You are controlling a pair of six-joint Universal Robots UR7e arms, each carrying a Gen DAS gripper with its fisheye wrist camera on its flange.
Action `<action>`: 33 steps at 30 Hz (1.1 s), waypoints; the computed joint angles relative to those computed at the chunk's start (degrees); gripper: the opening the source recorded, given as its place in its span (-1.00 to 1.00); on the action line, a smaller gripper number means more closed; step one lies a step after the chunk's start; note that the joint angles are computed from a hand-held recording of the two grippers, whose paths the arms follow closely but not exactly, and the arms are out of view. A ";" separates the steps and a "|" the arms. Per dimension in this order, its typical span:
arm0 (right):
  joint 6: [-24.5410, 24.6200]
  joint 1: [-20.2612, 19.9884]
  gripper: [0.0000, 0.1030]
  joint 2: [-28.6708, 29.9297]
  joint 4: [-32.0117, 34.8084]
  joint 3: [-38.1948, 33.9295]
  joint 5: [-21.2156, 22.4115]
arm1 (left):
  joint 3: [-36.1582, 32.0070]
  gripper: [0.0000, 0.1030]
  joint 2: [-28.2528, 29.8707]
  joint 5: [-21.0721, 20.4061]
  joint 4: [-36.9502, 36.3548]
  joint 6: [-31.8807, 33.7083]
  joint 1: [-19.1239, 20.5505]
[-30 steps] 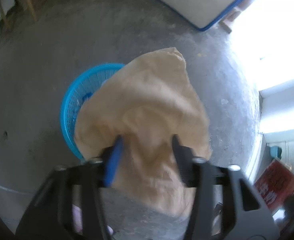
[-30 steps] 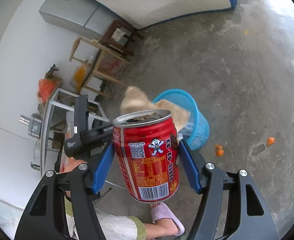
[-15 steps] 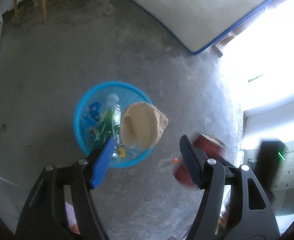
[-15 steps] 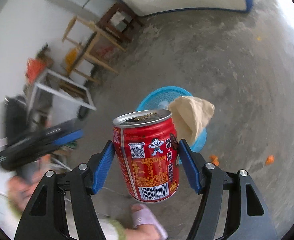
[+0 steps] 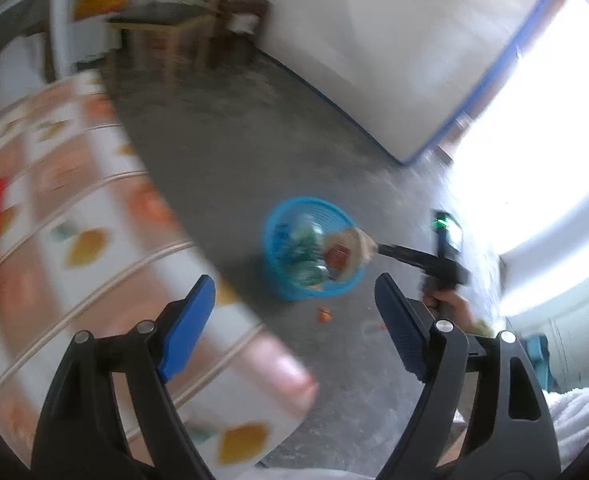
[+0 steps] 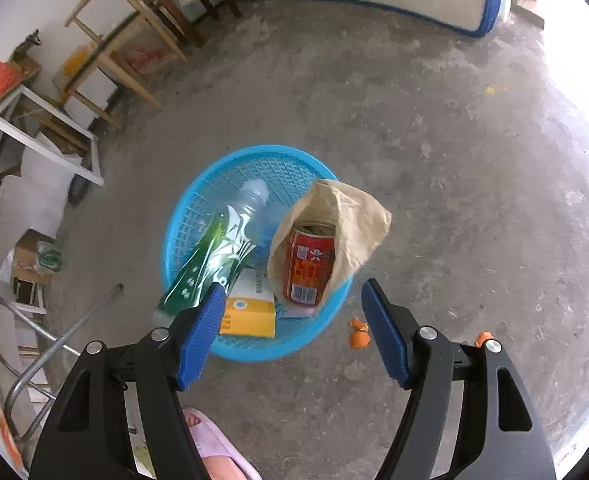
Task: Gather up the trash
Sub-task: 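Move both tools back over the table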
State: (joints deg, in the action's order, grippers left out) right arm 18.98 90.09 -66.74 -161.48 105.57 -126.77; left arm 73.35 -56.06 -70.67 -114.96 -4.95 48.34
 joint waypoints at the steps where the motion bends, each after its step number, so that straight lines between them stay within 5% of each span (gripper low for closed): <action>1: 0.06 0.54 0.33 -0.80 -0.58 1.04 -0.48 | 1.16 0.51 -1.59 0.51 -0.81 -0.65 0.23; 7: 0.25 5.41 0.38 -4.83 -2.85 5.22 -1.55 | 8.94 0.51 -11.23 5.65 -8.16 -0.83 0.49; 14: -8.02 14.44 0.49 -2.72 -5.80 1.87 0.47 | 14.47 0.60 -20.27 10.66 -11.59 0.23 0.37; 20: -15.73 20.98 0.53 4.43 -1.43 -9.69 9.95 | 22.08 0.61 -28.77 16.80 -15.74 -2.76 0.79; 25: -17.53 23.60 0.54 12.45 5.90 -20.22 20.98 | 25.77 0.61 -33.31 16.34 -18.05 -6.42 3.47; 33: -11.97 26.12 0.53 29.46 23.54 -40.50 35.12 | 29.39 0.61 -35.85 16.98 -24.94 -5.78 8.10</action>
